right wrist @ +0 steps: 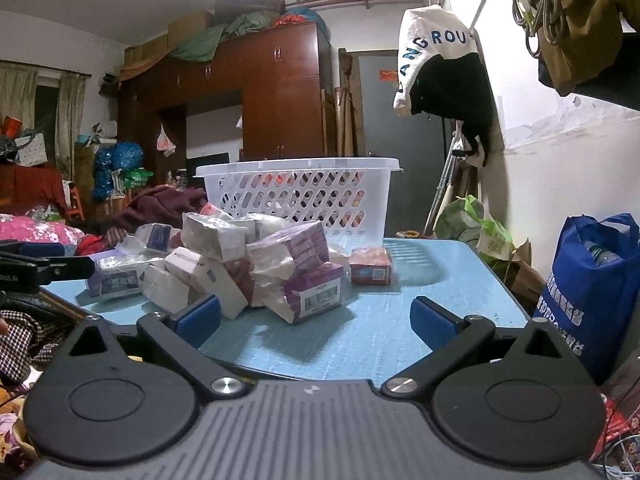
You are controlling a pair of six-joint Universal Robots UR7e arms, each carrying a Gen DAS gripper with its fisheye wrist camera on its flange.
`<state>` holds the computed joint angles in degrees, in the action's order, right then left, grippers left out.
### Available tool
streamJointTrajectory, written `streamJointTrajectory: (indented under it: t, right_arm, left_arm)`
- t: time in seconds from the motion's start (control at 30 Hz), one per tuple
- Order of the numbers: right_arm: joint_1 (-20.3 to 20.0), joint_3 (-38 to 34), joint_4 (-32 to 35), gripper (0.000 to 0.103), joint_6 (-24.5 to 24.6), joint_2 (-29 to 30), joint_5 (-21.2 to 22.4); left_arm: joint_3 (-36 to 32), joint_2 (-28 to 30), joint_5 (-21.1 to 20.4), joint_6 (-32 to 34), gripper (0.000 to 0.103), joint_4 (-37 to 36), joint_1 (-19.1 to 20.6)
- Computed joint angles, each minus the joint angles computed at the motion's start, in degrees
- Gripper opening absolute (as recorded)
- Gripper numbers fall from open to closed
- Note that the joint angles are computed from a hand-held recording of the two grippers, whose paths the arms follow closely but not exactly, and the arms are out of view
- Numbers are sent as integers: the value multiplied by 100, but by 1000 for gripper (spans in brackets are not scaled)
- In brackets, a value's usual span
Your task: Organize objects
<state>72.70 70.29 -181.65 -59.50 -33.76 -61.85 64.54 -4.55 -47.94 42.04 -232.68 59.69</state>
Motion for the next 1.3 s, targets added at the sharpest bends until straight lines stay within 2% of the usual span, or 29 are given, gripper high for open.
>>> streamJointTrajectory:
  t: [0.37,1.3]
  right_arm:
    - [-8,-46,204,103,-29,-8,37]
    - [-4,-42,176,103,-165,14,28]
  left_arm:
    - [-48,22,9,20,103,81,-1]
    - [-18,12,10,-27,103,237,11]
